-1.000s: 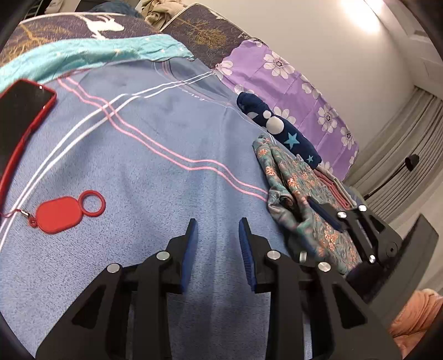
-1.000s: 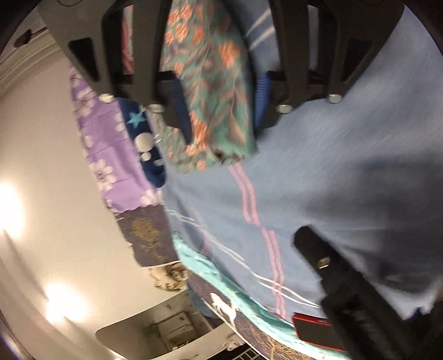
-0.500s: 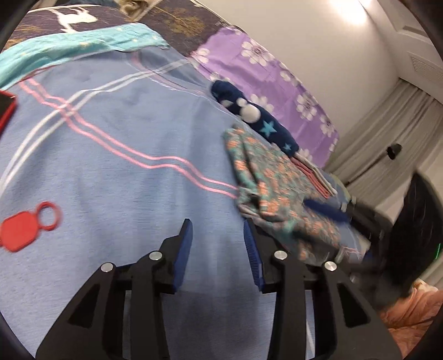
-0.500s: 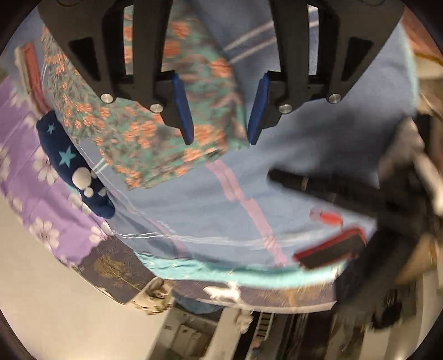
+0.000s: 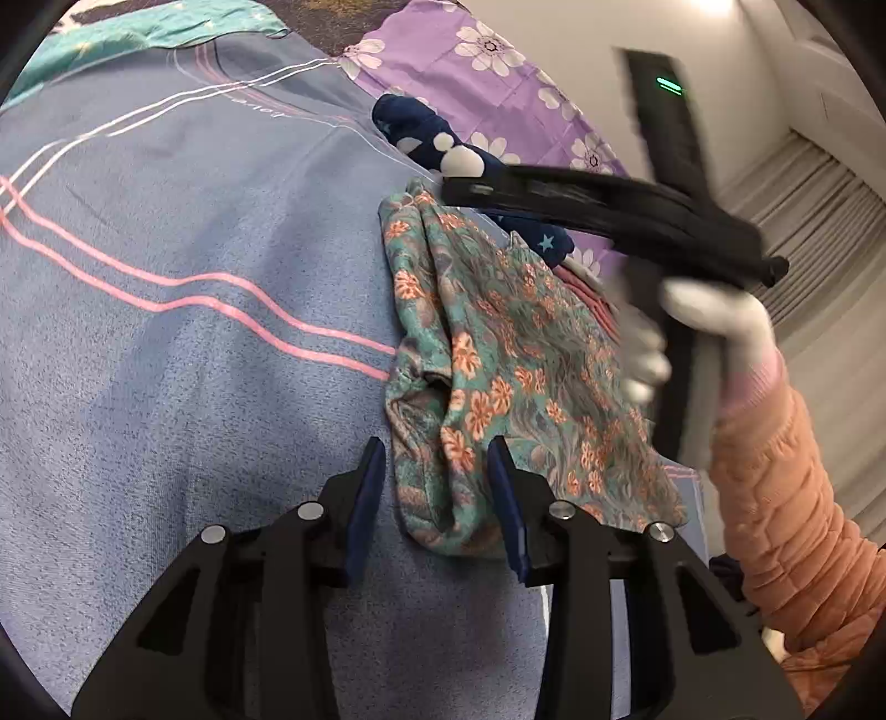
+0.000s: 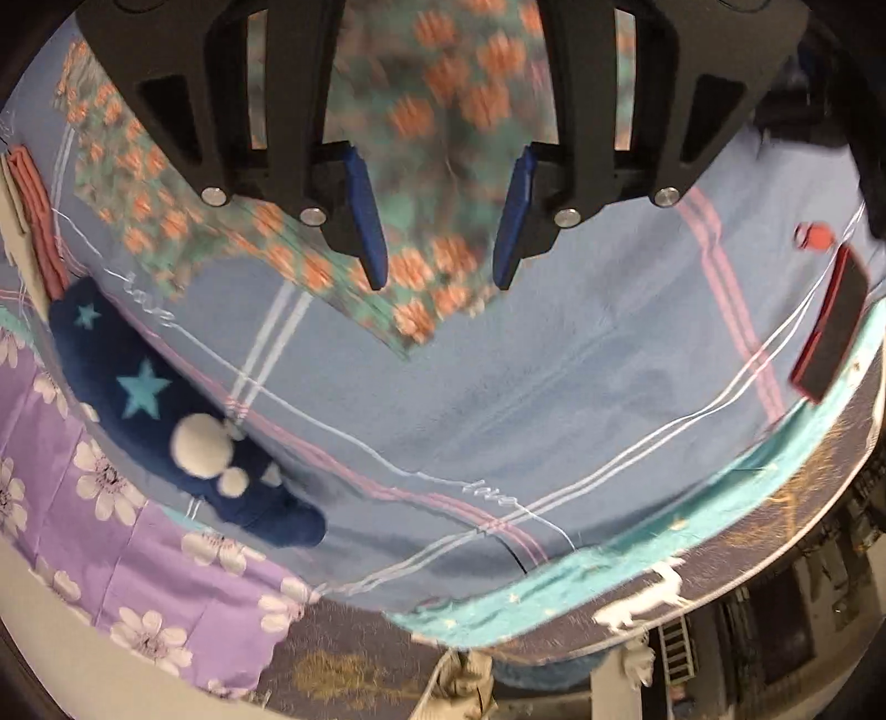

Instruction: Fold small clothes

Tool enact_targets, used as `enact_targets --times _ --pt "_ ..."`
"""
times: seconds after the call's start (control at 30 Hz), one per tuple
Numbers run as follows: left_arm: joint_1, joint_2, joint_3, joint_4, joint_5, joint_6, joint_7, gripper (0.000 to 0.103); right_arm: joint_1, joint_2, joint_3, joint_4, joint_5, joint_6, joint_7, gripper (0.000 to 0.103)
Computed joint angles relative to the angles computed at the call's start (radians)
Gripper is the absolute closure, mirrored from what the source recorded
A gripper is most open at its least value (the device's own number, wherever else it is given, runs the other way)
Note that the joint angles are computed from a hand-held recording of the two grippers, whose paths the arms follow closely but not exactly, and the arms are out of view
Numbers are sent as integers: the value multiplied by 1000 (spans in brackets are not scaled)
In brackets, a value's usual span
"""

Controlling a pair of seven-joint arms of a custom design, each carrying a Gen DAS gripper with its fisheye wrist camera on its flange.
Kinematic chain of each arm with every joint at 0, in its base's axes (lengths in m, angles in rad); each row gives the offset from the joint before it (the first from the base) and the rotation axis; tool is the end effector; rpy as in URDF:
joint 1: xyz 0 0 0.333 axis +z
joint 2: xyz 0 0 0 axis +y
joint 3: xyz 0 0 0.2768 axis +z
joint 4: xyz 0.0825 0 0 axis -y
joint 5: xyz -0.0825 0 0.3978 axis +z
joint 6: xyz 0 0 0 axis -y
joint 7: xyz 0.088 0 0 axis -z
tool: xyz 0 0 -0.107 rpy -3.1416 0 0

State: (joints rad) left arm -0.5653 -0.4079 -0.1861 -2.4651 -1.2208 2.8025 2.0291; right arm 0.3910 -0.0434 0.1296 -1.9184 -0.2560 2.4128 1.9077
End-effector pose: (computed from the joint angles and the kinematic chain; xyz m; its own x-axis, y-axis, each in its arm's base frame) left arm 0.3790 -0.2960 0.4602 -0.3533 -0.6892 0.6326 -0.8488 -0.0481 -0.5264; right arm 0.5252 0.3007 0.5258 0.3028 -0.9503 0.0719 -0.7881 -0.2921 -0.5419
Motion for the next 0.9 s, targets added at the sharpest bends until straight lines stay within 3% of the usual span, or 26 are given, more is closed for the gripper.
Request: enact_targets --times 0.07,0.1,0.13,0.2,0.27,0.3,0.37,0.43,0.53,0.6,0.63,0.7,0.77,0.83,0.87,0.9 --pt "-6 6 7 6 -34 5 12 65 5 88 4 93 -13 -65 4 55" --pt "-4 8 4 7 -37 11 10 77 12 130 5 135 -40 -102 18 70" --pt "-2 16 -1 10 -34 15 3 97 16 151 1 155 -56 -117 35 90" --pt "12 11 -26 2 18 34 -47 97 9 140 -8 134 -20 -51 77 97" --pt "60 -16 -94 -27 204 62 -198 97 -3 117 -12 96 33 48 81 103" --pt "99 -27 -139 -38 317 64 -281 97 -6 122 -10 95 52 68 55 103" --pt "129 -38 -176 -49 430 65 -364 97 -8 140 -8 110 75 42 21 103" --pt "120 -48 -169 -60 479 66 -396 97 -18 110 -9 57 129 101 -10 101" --pt "48 -55 -100 -80 461 90 -386 94 -27 8 -17 -55 119 197 12 92" --pt "7 -66 -59 -97 452 100 -383 92 -38 -111 -17 -175 32 290 56 63" --pt "-1 -74 -52 -104 458 108 -389 91 -52 -166 -11 -229 -22 325 86 55" --pt "-1 -100 -59 -126 490 113 -417 86 -119 -306 46 -346 -199 341 225 29" --pt "1 -124 -66 -143 525 120 -447 79 -129 -431 57 -455 -244 336 270 28" --pt "-6 -151 -58 -167 544 134 -466 74 -63 -544 10 -563 -171 309 224 28" --pt "0 -151 -59 -166 558 139 -484 71 -33 -590 -3 -608 -138 294 201 37" --pt "16 -147 -64 -162 578 146 -507 67 1 -639 -6 -653 -115 266 167 54"
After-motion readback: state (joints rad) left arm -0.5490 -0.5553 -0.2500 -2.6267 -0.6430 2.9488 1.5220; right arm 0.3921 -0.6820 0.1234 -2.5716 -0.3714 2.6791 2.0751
